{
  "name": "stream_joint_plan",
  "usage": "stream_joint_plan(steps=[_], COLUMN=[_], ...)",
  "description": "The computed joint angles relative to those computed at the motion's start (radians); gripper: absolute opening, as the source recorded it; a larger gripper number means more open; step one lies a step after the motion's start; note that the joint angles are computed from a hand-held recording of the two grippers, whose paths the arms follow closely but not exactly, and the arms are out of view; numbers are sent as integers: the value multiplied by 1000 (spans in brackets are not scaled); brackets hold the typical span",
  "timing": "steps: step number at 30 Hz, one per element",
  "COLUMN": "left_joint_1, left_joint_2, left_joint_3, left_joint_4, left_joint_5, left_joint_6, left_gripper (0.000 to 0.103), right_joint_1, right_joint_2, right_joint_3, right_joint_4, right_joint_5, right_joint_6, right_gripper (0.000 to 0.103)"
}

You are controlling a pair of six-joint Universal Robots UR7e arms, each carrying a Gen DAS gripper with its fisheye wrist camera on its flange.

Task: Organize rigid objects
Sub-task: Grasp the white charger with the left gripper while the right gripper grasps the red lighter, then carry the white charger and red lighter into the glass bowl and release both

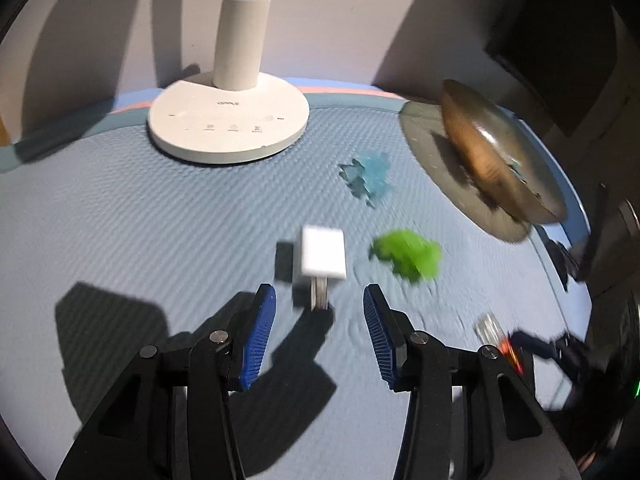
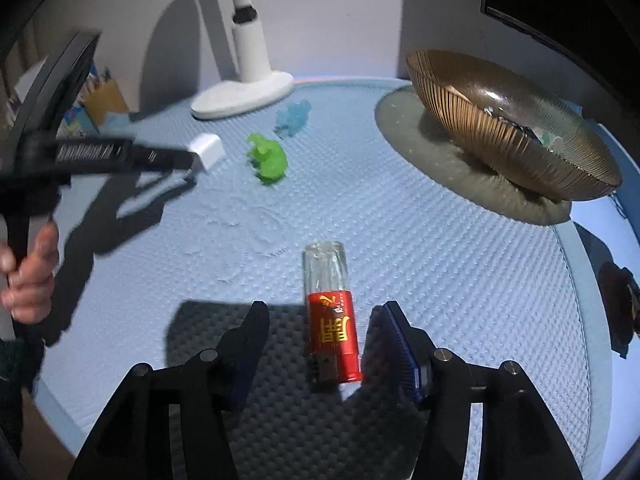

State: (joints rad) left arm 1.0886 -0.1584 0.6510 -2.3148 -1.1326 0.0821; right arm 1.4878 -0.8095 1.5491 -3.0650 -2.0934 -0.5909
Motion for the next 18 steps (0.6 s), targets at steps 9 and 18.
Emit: stream_joint_plan(steps=[9, 18], left_joint_1=[-18, -58], left_joint_2=[95, -15], left_joint_3=[-105, 79], left_joint_4=[-32, -198], left_joint_5=[80, -16], left_joint_6=[91, 160], left_gripper=[25, 25], right_joint_1=[19, -13], right_joint_2=[26, -106], right_joint_3=[22, 40], right_joint_4=[-100, 54], right_joint_5=[4, 296], right_joint_6=[-94, 95], right_gripper=[23, 22])
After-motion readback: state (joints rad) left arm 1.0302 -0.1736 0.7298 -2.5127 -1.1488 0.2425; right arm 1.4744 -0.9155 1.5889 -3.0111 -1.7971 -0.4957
